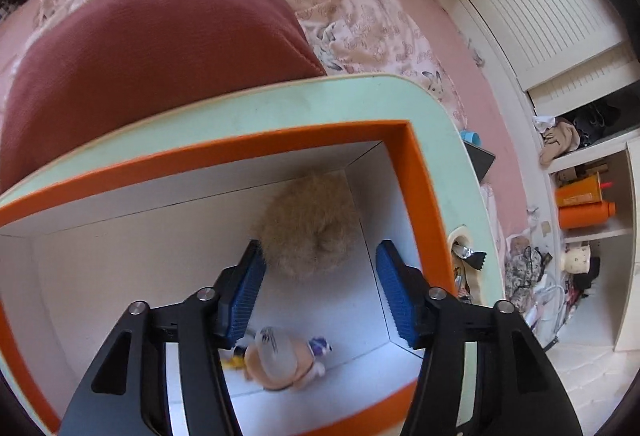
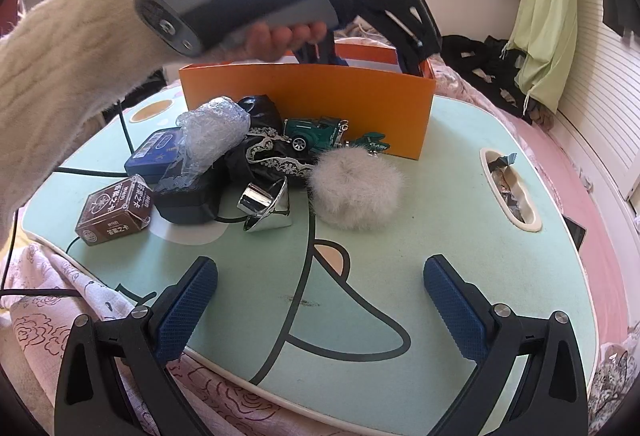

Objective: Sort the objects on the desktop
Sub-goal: 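Reach the left tool into the orange box and grasp the tan fur ball, then place the tan fur ball on the table beside the white fur ball, open left tool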

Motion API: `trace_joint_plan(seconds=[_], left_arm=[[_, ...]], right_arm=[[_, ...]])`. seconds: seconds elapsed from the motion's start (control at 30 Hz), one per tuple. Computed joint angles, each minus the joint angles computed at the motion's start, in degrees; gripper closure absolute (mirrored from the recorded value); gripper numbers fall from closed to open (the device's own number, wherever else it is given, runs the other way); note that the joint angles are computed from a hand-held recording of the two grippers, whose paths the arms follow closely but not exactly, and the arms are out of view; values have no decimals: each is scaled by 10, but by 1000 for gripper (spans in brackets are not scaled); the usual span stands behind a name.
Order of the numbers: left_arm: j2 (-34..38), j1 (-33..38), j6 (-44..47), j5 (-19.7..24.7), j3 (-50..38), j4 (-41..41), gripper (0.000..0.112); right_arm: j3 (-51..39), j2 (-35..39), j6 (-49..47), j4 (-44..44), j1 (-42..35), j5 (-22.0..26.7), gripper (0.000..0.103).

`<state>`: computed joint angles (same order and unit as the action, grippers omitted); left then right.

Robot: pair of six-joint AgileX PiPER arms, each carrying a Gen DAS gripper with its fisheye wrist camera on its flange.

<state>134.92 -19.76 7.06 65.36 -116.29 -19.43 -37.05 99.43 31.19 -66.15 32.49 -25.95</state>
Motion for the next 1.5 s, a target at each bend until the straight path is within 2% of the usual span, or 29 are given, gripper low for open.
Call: trace_joint_plan(seconds=[0.03, 0.13, 0.2, 0.23, 0.33, 0.5, 0.7, 0.87, 1.0, 1.03, 1.17, 1.27, 1.37, 1.5], left_arm=[[-5, -1, 13, -12, 11, -1, 81], [-14, 6, 37, -18, 29, -22, 92], [-41, 9, 59, -52, 69, -28, 108], [-52, 11, 70, -60, 82, -33, 112], [-121, 35, 145, -96, 163, -100, 112], [-233, 70, 251, -109, 270, -191, 112], [-352, 132, 358, -76, 384, -288, 112], [-426, 169, 434, -75, 513, -304, 112], [-428, 187, 492, -105, 596, -314, 112], [-428, 193, 523, -113, 615, -334, 110], [-463, 202, 555, -182, 673, -365, 71], [-524, 225, 585, -220, 727, -378, 52], [-608, 270, 622, -255, 799, -375, 43], [-668, 333, 681, -293, 882, -374, 41]], right_arm=[[0, 0, 1, 0, 0, 0, 1], [2, -3, 7, -13, -3, -4, 1], [-1, 0, 13, -28, -7, -10, 1], [-1, 1, 13, -28, -8, -11, 1], [-7, 4, 27, -61, -15, -22, 1], [-9, 2, 44, -91, -19, -32, 1], [-19, 9, 61, -137, -29, -51, 1], [-24, 13, 66, -155, -34, -60, 1], [-31, 17, 77, -184, -40, -73, 0], [-34, 19, 78, -191, -43, -77, 0], [-37, 22, 83, -205, -46, -85, 0], [-41, 24, 86, -219, -49, -92, 0], [-44, 26, 88, -226, -50, -95, 0], [-50, 29, 95, -247, -54, -107, 0]])
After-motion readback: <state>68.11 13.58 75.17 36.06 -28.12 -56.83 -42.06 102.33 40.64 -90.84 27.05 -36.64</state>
